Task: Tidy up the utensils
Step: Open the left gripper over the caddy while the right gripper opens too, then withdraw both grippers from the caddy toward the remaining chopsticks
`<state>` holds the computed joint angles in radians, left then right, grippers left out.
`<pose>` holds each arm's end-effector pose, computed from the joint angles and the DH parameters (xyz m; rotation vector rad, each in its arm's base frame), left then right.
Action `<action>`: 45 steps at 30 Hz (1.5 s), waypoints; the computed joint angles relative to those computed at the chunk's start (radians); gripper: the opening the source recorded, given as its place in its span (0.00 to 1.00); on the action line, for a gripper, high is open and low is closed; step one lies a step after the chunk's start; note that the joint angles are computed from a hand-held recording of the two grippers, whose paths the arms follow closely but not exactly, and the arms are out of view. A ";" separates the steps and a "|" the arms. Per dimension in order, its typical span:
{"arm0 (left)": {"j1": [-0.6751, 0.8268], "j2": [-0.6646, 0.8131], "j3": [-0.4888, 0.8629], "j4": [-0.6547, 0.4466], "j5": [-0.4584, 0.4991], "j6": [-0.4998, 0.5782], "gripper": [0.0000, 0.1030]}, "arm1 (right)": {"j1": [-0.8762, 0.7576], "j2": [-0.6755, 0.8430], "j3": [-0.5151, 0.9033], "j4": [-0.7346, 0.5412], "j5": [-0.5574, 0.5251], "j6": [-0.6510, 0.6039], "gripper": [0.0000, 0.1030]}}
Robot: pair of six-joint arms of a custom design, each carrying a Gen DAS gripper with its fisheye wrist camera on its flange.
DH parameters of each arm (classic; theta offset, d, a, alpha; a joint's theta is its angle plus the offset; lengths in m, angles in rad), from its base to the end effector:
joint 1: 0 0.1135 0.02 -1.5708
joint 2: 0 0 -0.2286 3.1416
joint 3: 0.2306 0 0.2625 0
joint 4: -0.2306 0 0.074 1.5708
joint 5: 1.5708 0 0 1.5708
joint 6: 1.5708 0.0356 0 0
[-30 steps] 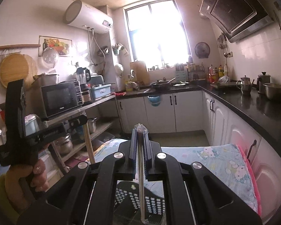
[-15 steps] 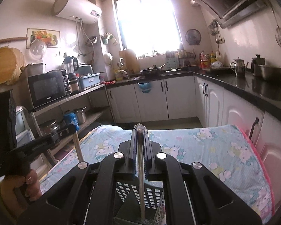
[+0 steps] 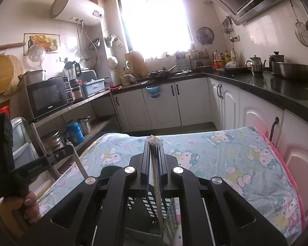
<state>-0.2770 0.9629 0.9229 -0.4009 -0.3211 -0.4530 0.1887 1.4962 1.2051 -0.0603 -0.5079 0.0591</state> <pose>0.2384 -0.0561 0.3049 -0.3765 1.9548 -0.1485 0.3540 0.0852 0.2894 -0.4664 1.8725 0.6530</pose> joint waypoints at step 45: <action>-0.522 -0.411 -0.162 -0.503 -0.408 -0.425 0.82 | -0.153 -0.528 -0.371 -0.309 -0.110 -0.254 0.56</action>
